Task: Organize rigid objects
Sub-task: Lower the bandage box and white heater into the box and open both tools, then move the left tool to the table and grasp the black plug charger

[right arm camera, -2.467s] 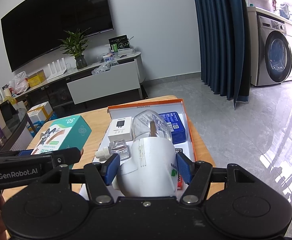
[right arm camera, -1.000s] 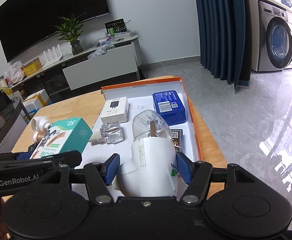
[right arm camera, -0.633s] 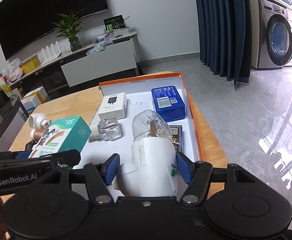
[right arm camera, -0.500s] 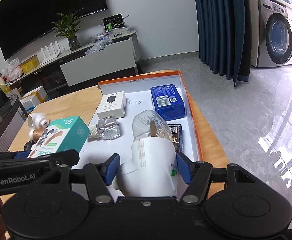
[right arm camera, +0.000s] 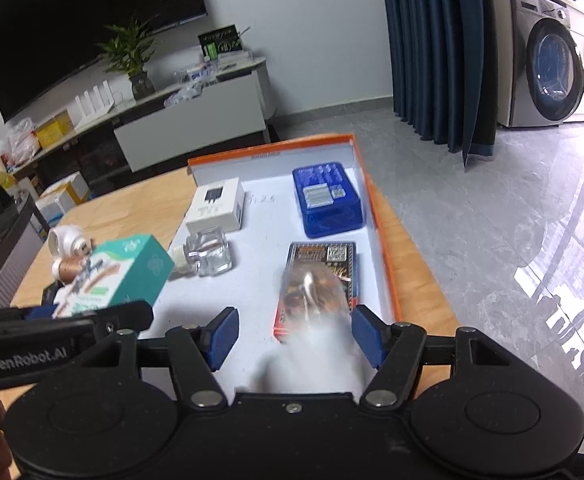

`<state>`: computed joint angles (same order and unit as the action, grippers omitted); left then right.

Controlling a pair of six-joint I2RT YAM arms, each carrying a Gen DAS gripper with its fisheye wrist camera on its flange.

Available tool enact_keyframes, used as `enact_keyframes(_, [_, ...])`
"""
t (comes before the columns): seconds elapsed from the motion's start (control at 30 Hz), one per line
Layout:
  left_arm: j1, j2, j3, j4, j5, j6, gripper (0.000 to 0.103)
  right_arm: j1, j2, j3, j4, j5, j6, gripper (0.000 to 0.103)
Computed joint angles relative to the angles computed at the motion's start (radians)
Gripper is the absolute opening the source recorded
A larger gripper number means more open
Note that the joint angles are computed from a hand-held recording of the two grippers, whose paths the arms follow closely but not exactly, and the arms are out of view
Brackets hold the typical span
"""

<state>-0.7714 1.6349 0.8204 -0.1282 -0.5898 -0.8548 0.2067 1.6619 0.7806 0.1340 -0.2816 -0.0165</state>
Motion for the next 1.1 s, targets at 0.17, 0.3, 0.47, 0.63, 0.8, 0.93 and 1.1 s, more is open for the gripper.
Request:
enact_keyframes(0.17, [0.006,0.017,0.011,0.004,0.025,0.001,0.072,-0.027,-0.029,-0.018,0.049,0.001,0.041,0.079])
enact_keyframes(0.3, [-0.002,0.016,0.008,0.012,0.021,0.003,0.080,-0.036,-0.051,-0.029,0.066,-0.003,0.048,0.079])
enact_keyframes(0.47, [-0.016,-0.015,-0.004,0.000,-0.019,-0.013,0.081,-0.016,-0.083,-0.043,0.070,0.007,0.055,0.079])
enact_keyframes(0.63, [-0.023,-0.089,-0.053,-0.046,-0.076,-0.067,0.081,0.013,-0.105,-0.049,0.062,0.013,0.052,0.079])
enact_keyframes(0.8, [-0.021,-0.193,-0.140,-0.136,-0.139,-0.152,0.081,0.053,-0.118,-0.053,0.057,0.017,0.052,0.079])
enact_keyframes(0.93, [0.034,-0.280,-0.218,-0.207,-0.146,-0.232,0.081,0.096,-0.119,-0.054,0.055,0.024,0.045,0.080])
enact_keyframes(1.1, [0.174,-0.373,-0.288,-0.239,-0.143,-0.250,0.081,0.135,-0.114,-0.049,0.052,0.022,0.029,0.080])
